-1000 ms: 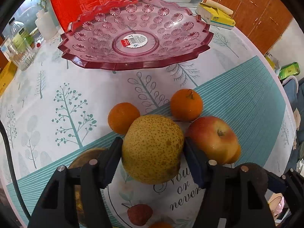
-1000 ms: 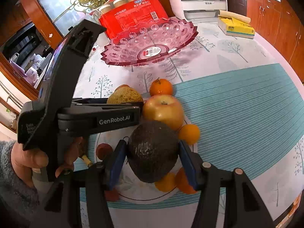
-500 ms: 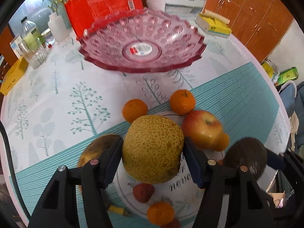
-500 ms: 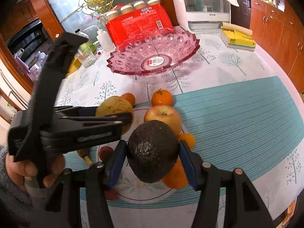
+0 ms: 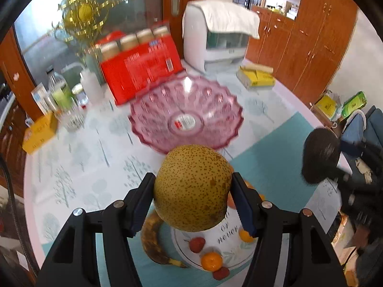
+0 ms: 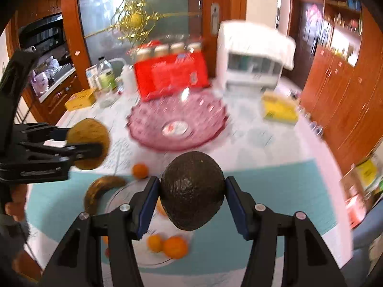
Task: Organize fruits
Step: 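Lift the pear with the left gripper while the right gripper carries the avocado to the pink bowl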
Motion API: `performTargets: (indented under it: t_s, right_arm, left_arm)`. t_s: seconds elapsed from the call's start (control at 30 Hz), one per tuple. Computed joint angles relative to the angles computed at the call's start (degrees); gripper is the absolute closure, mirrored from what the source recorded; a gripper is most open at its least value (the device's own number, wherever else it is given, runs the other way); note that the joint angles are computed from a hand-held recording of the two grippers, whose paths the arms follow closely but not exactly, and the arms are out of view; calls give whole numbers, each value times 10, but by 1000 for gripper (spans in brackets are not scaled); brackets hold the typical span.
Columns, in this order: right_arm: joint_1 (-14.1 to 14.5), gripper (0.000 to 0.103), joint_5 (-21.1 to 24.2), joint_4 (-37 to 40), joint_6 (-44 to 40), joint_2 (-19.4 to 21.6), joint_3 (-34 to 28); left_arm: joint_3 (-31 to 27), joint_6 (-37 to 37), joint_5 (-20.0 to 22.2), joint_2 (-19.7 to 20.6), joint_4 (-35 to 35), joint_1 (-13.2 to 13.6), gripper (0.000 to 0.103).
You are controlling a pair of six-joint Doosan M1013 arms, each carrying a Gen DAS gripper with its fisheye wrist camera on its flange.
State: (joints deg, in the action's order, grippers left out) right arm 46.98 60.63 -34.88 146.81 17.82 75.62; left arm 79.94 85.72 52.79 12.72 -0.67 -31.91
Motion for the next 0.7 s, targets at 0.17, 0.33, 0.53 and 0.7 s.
performTargets:
  t_s: [0.17, 0.33, 0.53, 0.7]
  right_arm:
    - [-16, 47, 38, -38, -23, 6, -36]
    - [-41, 47, 60, -37, -60, 28, -83]
    - [-78, 47, 81, 12, -131, 80, -158]
    - [-111, 47, 73, 96, -189, 127, -204]
  left_arm:
    - [-36, 0, 9, 8, 19, 6, 41]
    - [-83, -10, 22, 33, 46, 12, 41]
    - [-140, -26, 38, 84, 66, 16, 41]
    - [-176, -71, 49, 136, 92, 12, 41]
